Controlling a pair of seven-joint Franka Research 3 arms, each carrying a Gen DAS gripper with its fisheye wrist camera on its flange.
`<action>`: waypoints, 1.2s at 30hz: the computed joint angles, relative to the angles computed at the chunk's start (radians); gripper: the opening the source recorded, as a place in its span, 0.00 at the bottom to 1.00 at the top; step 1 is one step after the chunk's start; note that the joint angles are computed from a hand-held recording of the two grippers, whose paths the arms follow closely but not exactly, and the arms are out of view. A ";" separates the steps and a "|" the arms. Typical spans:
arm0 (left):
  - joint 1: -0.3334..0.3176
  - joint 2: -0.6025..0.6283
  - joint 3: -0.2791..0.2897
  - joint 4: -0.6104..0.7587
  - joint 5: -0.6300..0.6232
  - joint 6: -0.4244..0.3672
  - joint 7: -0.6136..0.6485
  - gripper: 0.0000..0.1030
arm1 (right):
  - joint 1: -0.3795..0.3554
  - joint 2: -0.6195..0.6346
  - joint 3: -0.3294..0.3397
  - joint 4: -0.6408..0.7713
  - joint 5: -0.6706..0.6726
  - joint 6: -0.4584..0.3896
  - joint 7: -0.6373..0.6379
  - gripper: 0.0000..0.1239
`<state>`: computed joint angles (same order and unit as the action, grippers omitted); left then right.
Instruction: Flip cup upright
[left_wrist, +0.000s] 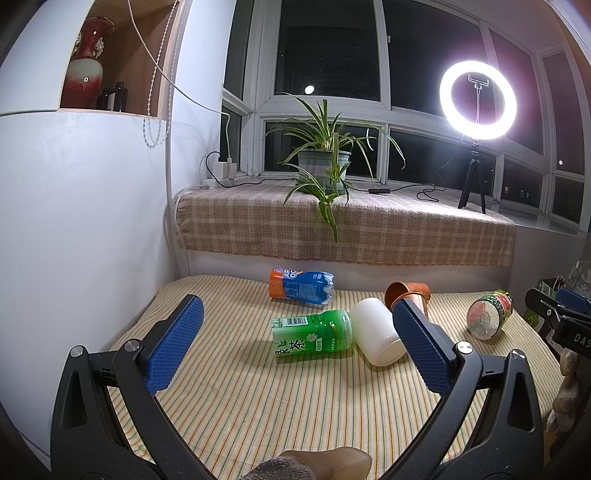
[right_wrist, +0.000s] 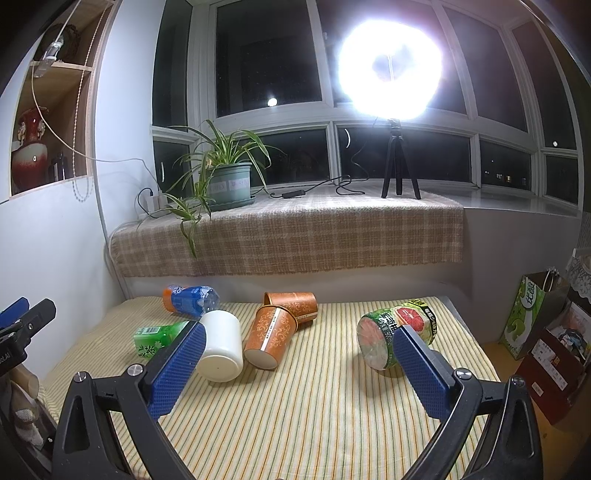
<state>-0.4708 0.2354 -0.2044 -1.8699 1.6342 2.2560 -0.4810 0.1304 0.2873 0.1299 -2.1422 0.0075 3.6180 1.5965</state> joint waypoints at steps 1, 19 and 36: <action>0.000 0.000 0.000 0.000 0.000 0.000 0.000 1.00 | 0.000 0.000 0.000 0.000 0.000 -0.001 0.000 0.83; 0.006 0.006 0.011 -0.006 -0.006 0.005 -0.013 1.00 | 0.012 0.051 0.019 0.063 -0.062 -0.027 -0.088 0.83; 0.076 -0.036 0.017 -0.109 -0.052 0.036 -0.045 1.00 | -0.146 0.366 0.399 0.593 -0.384 -0.543 -0.537 0.72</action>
<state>-0.3944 0.1990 -0.1872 -1.9793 1.5825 2.2922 -0.5255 -0.0156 0.6536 0.5292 -1.5495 -0.3767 3.0747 1.0591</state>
